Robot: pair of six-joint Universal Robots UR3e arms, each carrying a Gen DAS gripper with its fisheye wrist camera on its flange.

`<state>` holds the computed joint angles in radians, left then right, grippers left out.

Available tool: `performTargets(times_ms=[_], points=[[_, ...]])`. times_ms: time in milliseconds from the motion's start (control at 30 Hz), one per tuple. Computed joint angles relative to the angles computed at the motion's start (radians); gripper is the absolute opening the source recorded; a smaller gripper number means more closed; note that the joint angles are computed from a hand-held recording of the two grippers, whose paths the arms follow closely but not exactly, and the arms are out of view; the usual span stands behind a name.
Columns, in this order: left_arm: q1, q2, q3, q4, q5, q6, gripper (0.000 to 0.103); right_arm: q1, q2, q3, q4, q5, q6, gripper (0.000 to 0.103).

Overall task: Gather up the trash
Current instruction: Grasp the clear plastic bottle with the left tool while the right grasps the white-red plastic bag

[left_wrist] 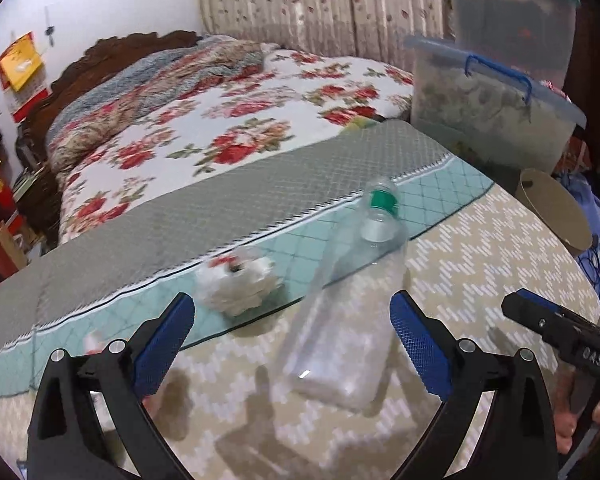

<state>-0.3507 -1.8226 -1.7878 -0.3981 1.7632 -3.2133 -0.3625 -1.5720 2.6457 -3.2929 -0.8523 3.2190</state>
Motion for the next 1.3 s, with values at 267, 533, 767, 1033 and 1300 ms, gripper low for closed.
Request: performTargets(times_ms=[267, 533, 767, 1033, 1300], points=[[-0.046, -0.206, 0.207, -0.103, 0.039, 0.011, 0.09, -0.018, -0.01, 0.012, 0.007, 0.021, -0.008, 0.074], [-0.07, -0.029, -0.043, -0.044, 0.024, -0.018, 0.067, -0.021, -0.017, 0.011, 0.019, 0.021, -0.014, 0.073], [-0.025, 0.498, -0.594, 0.017, 0.028, -0.051, 0.067, 0.067, -0.018, -0.048, 0.043, -0.081, 0.019, 0.075], [0.069, 0.983, -0.802, -0.233, 0.014, -0.073, 0.073, 0.542, 0.213, -0.603, 0.243, -0.319, 0.062, 0.083], [0.011, 0.819, -0.749, -0.116, 0.089, -0.107, 0.091, 0.805, 0.717, -1.438, 0.633, -0.556, 0.011, 0.083]])
